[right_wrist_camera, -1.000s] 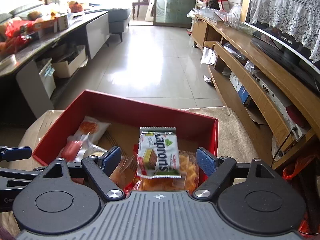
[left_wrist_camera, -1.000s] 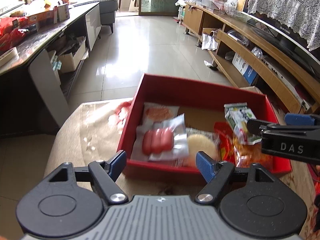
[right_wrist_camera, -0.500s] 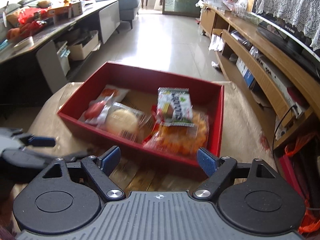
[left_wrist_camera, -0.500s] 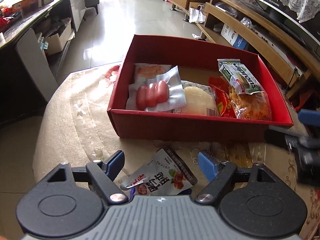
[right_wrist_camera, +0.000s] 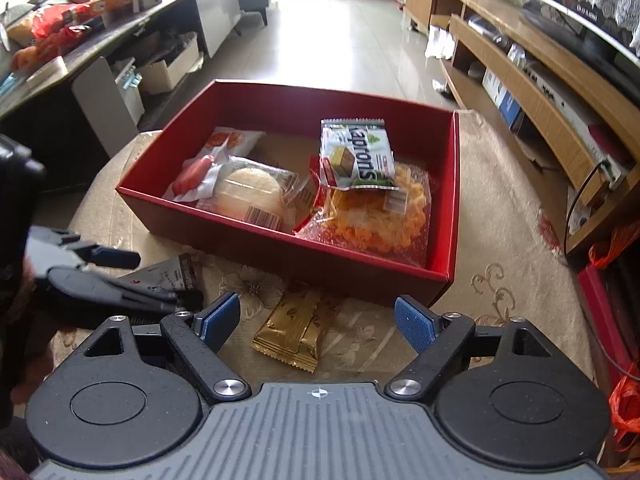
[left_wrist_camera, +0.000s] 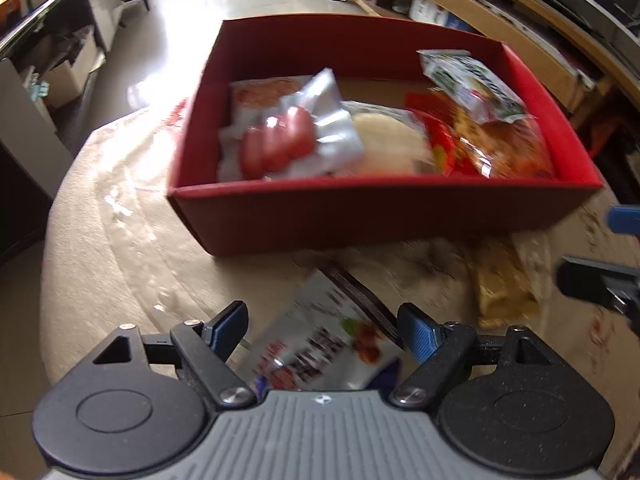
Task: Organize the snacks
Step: 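Move both tools back toward the white pouch and gold pastry on the table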
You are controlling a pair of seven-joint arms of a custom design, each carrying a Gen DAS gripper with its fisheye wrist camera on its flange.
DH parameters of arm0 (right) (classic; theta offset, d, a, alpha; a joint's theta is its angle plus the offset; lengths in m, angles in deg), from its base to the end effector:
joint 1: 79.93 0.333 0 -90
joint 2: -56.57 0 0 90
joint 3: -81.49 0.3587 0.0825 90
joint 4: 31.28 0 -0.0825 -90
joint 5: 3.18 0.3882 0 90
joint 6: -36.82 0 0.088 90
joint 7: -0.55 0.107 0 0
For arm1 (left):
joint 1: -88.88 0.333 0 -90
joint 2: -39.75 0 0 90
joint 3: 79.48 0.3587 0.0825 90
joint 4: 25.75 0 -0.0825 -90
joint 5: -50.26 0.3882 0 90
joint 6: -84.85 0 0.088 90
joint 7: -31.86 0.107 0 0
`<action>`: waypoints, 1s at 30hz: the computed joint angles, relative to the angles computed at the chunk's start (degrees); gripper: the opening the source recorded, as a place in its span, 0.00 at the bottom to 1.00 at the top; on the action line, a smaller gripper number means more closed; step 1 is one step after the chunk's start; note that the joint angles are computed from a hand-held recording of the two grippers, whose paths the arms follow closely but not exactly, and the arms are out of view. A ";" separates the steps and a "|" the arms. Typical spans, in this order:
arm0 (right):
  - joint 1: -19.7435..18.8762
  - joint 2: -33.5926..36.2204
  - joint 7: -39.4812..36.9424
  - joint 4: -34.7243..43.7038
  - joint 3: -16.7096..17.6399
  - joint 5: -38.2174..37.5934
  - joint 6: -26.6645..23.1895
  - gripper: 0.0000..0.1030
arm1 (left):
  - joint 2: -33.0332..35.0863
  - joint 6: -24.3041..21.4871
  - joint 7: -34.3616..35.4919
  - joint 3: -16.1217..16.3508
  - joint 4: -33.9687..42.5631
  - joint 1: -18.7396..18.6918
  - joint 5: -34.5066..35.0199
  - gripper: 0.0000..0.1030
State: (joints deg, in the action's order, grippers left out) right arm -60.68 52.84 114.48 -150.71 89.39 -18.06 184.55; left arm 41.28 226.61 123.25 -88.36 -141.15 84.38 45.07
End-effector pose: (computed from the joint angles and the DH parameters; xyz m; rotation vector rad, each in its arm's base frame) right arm 0.5095 0.2683 0.5573 -2.0767 1.6316 -0.5136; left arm 0.5842 -0.1378 0.5271 -1.8215 2.2232 -0.5604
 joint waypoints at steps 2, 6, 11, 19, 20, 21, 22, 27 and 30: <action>0.01 0.20 0.26 0.23 -0.02 0.24 -0.56 0.86 | -1.38 0.04 1.19 -0.24 -1.31 -0.29 -0.12 0.76; 0.17 -0.13 -0.66 -0.24 -0.10 1.14 -0.78 0.86 | -4.42 -2.18 8.15 -0.03 -3.63 -1.39 -6.90 0.76; -0.15 -0.39 -0.62 -0.57 -0.10 0.89 -1.35 0.87 | -5.88 -1.03 4.76 0.34 -4.77 -2.23 -5.32 0.76; -0.37 0.26 -0.56 0.34 -0.49 1.67 -1.16 0.87 | 0.15 -2.47 -9.99 -0.46 1.81 -1.98 -0.60 0.77; -0.40 0.14 -0.77 0.22 -0.56 1.83 -1.05 0.87 | 0.79 -3.06 -11.89 -0.74 2.46 -2.29 1.93 0.77; -0.46 0.07 -0.96 0.17 -0.62 2.00 -1.10 0.87 | 1.13 -3.44 -13.42 -0.94 2.62 -2.53 3.79 0.77; -0.55 0.05 -1.08 0.20 -0.68 2.10 -1.20 0.87 | 1.67 -3.76 -14.77 -1.13 2.98 -2.78 5.31 0.77; -1.30 -0.71 -0.67 -0.46 -0.91 1.76 -0.88 0.87 | 1.71 -2.37 -20.74 -1.65 2.04 -4.07 14.03 0.69; -1.68 -0.89 -0.63 -0.71 -0.92 2.06 -0.83 0.87 | 0.60 -2.50 -21.25 -1.61 1.21 -3.97 14.44 0.49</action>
